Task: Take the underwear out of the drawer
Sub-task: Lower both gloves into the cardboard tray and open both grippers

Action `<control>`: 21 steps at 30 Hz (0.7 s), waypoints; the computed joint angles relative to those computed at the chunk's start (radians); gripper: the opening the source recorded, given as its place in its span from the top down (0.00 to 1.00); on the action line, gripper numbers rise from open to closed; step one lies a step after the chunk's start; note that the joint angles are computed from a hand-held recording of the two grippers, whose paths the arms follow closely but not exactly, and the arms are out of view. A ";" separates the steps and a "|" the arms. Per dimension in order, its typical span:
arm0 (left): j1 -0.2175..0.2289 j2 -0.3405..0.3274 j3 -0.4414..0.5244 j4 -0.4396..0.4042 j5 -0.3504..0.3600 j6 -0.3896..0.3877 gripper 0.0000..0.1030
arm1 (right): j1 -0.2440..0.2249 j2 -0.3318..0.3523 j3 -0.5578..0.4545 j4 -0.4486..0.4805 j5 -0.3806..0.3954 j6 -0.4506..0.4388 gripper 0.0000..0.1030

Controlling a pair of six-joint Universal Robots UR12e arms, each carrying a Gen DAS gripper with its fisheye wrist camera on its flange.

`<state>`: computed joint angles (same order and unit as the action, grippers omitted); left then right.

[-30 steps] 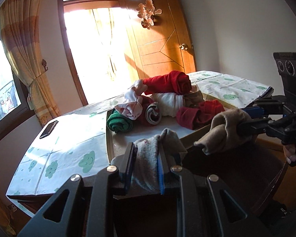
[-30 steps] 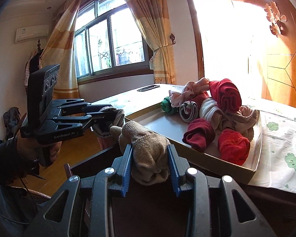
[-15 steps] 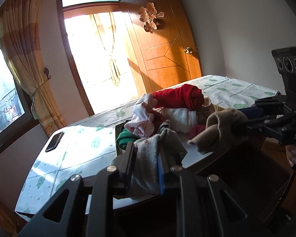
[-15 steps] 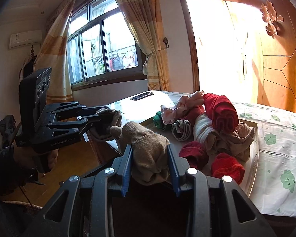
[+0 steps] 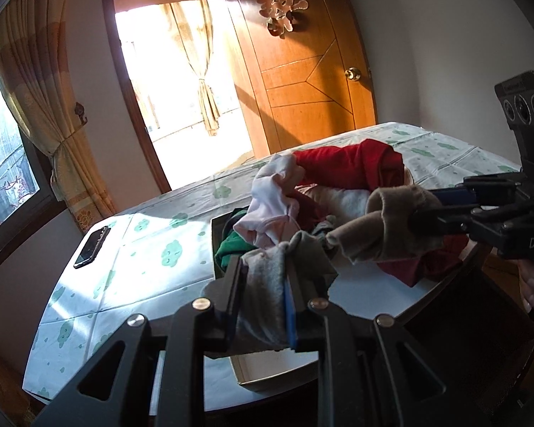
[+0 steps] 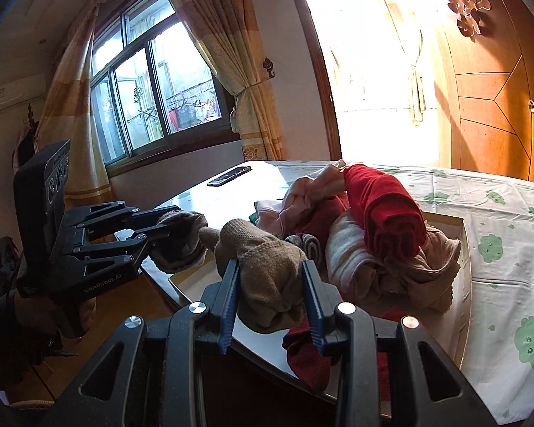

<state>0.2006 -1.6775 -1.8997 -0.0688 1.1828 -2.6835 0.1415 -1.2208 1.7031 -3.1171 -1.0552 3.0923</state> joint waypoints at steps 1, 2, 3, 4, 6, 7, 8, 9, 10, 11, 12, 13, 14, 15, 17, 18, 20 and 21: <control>-0.002 -0.005 0.006 -0.010 0.003 0.000 0.82 | 0.002 0.005 -0.007 0.006 -0.006 0.001 0.64; -0.004 -0.009 0.011 -0.020 0.006 0.000 0.82 | 0.004 0.009 -0.013 0.014 -0.013 -0.001 0.64; -0.006 -0.014 0.017 -0.034 0.008 0.002 0.82 | 0.007 0.014 -0.021 0.023 -0.021 -0.003 0.64; -0.007 -0.018 0.024 -0.049 0.008 0.003 0.82 | 0.009 0.017 -0.027 0.034 -0.028 -0.005 0.64; -0.013 -0.027 0.033 -0.072 0.018 0.007 0.82 | 0.013 0.026 -0.038 0.050 -0.039 -0.004 0.64; -0.015 -0.032 0.037 -0.081 0.023 0.007 0.81 | 0.015 0.031 -0.045 0.061 -0.044 -0.006 0.64; -0.017 -0.037 0.040 -0.087 0.028 0.006 0.81 | 0.017 0.035 -0.051 0.074 -0.053 -0.007 0.64; -0.019 -0.041 0.044 -0.093 0.035 0.006 0.80 | 0.019 0.040 -0.056 0.082 -0.058 -0.008 0.64; -0.020 -0.045 0.047 -0.096 0.042 0.002 0.76 | 0.020 0.044 -0.060 0.089 -0.062 -0.009 0.64; -0.020 -0.048 0.049 -0.098 0.043 -0.002 0.74 | 0.021 0.047 -0.064 0.094 -0.067 -0.010 0.64; -0.021 -0.052 0.052 -0.100 0.047 -0.007 0.71 | 0.022 0.050 -0.066 0.100 -0.070 -0.010 0.64; -0.022 -0.054 0.053 -0.102 0.051 -0.008 0.64 | 0.023 0.052 -0.070 0.107 -0.070 -0.011 0.63; -0.023 -0.056 0.053 -0.103 0.051 -0.007 0.60 | 0.023 0.054 -0.073 0.116 -0.070 -0.011 0.62; -0.023 -0.057 0.053 -0.106 0.050 -0.002 0.59 | 0.023 0.057 -0.075 0.121 -0.071 -0.008 0.61; -0.026 -0.055 0.048 -0.099 0.055 0.005 0.52 | 0.023 0.059 -0.075 0.116 -0.071 -0.001 0.56; -0.027 -0.053 0.042 -0.088 0.060 0.005 0.49 | 0.023 0.059 -0.073 0.114 -0.072 0.001 0.53; -0.026 -0.048 0.032 -0.064 0.065 -0.001 0.32 | 0.022 0.057 -0.068 0.111 -0.071 0.003 0.49; -0.025 -0.045 0.025 -0.044 0.068 -0.006 0.28 | 0.022 0.056 -0.066 0.111 -0.074 0.006 0.43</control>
